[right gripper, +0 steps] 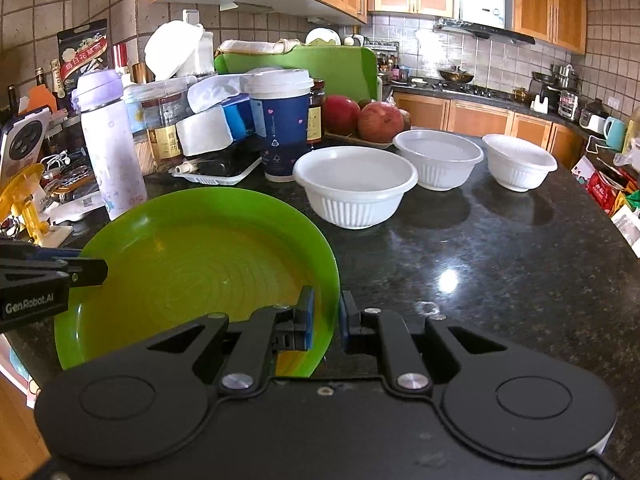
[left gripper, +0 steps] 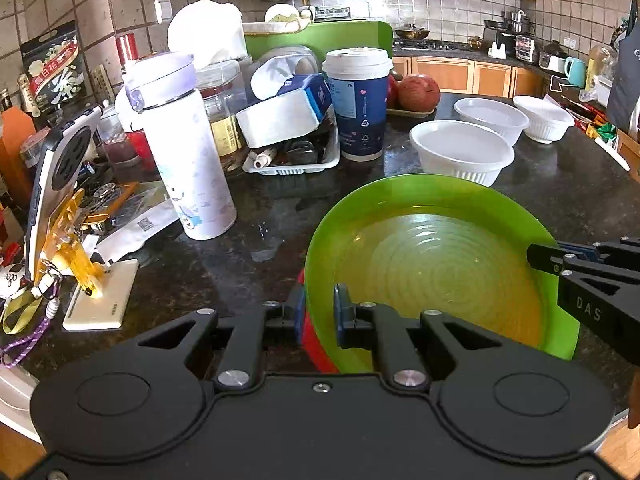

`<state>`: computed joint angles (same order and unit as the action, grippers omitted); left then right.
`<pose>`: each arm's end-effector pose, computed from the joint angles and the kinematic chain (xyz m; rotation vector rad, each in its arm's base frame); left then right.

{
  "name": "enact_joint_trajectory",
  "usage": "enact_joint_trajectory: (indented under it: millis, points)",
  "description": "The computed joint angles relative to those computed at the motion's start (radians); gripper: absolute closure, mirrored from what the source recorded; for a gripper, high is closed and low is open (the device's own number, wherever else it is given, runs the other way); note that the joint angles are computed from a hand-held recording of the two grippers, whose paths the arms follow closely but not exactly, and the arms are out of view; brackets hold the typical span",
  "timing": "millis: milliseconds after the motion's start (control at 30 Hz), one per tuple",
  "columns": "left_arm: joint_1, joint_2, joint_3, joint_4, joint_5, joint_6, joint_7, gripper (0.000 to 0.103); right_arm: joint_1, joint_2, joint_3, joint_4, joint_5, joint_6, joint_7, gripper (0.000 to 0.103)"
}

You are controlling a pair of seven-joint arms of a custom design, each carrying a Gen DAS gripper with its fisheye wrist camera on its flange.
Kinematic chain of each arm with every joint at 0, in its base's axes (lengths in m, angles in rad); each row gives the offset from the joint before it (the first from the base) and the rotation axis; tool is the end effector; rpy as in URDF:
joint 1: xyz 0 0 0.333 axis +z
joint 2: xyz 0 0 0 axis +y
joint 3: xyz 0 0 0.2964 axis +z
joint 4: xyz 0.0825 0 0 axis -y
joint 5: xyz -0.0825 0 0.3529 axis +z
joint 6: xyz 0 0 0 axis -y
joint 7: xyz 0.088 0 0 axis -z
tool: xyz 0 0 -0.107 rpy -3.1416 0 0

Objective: Organize plates and bowls
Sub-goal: 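Lower the green plate onto the magenta plate with the left gripper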

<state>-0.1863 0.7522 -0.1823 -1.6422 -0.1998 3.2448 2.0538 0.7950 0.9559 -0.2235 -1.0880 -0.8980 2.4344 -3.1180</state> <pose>0.6694 -0.2070 0.2882 -1.2193 2.1481 -0.8992 0.6074 0.4643 0.2948 -1.4287 1.9116 -0.9189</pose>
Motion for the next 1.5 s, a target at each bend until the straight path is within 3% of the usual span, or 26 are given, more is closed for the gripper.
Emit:
enact_joint_trajectory:
  millis: [367, 467, 600, 700, 733, 833, 1333, 1500]
  points:
    - [0.087, 0.074, -0.089, 0.096, 0.026, -0.072, 0.088, 0.085, 0.003, 0.130, 0.004, 0.218, 0.115, -0.138, -0.086, 0.088]
    - [0.088, 0.095, -0.094, 0.128, 0.024, -0.097, 0.109, 0.084, 0.001, 0.155, 0.000, 0.260, 0.137, -0.167, -0.099, 0.088]
    - [0.077, 0.105, -0.085, 0.131, 0.025, -0.073, 0.134, 0.084, -0.007, 0.196, 0.000, 0.324, 0.169, -0.191, -0.125, 0.088]
    - [0.074, 0.111, -0.082, 0.135, 0.022, -0.063, 0.143, 0.078, -0.007, 0.220, -0.009, 0.360, 0.182, -0.204, -0.142, 0.088]
    - [0.078, 0.112, -0.087, 0.138, 0.023, -0.064, 0.148, 0.072, -0.008, 0.229, -0.011, 0.375, 0.187, -0.209, -0.152, 0.088]
    - [0.087, 0.113, -0.099, 0.140, 0.021, -0.070, 0.163, 0.071, -0.012, 0.261, -0.017, 0.430, 0.207, -0.225, -0.176, 0.087]
    - [0.093, 0.111, -0.109, 0.141, -0.003, -0.082, 0.176, 0.071, -0.009, 0.268, -0.040, 0.447, 0.224, -0.248, -0.178, 0.083]
    - [0.139, 0.100, -0.169, 0.115, -0.004, -0.074, 0.215, 0.071, -0.004, 0.262, -0.042, 0.440, 0.215, -0.248, -0.174, 0.083]
